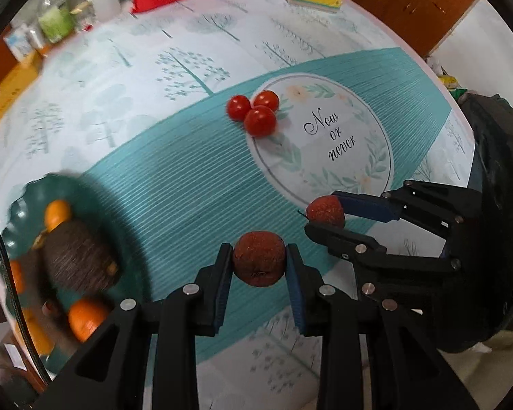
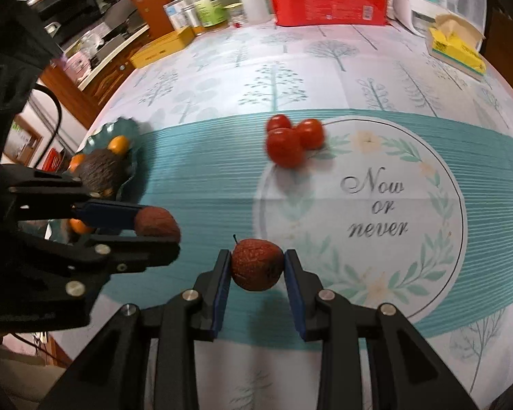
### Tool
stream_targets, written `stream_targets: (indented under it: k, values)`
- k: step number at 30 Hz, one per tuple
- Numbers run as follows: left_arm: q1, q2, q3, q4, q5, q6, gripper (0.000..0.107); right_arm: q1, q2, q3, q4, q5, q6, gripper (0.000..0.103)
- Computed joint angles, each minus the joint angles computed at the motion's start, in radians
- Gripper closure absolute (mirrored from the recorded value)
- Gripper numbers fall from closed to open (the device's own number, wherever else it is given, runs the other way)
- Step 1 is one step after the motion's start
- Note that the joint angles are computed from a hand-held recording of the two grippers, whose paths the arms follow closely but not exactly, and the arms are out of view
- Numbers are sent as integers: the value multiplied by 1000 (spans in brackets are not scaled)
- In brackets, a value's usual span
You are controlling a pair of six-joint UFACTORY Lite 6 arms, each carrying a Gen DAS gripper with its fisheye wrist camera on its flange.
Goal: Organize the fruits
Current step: 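Carry both lychees onto the green plate and open both tools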
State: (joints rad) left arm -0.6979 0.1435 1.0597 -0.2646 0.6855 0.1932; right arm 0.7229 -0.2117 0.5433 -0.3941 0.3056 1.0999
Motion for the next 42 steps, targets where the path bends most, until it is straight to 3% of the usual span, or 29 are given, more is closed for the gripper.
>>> stream_targets:
  k: [9,16,21,27,33,42]
  values:
    - [167,-393,-190,122,61,-8,78,241,82,260,-139,202,147,72]
    - [428,-526,-199,99,93,138,78,308,250,623,-174,345,58,72]
    - [620,-541,-175,53,72,262,78,323,402,896,-170,431,-36,72]
    - [795,-509,-175,-49,43,401,78,263,652,1267,-38,477,-202,72]
    - [872,-438,-225,-111,-8,464,78,212,910,1568,123,533,-350,72]
    - [944,-255,-263,-220,-53,549,78,185,1287,2001,249,703,-476,71]
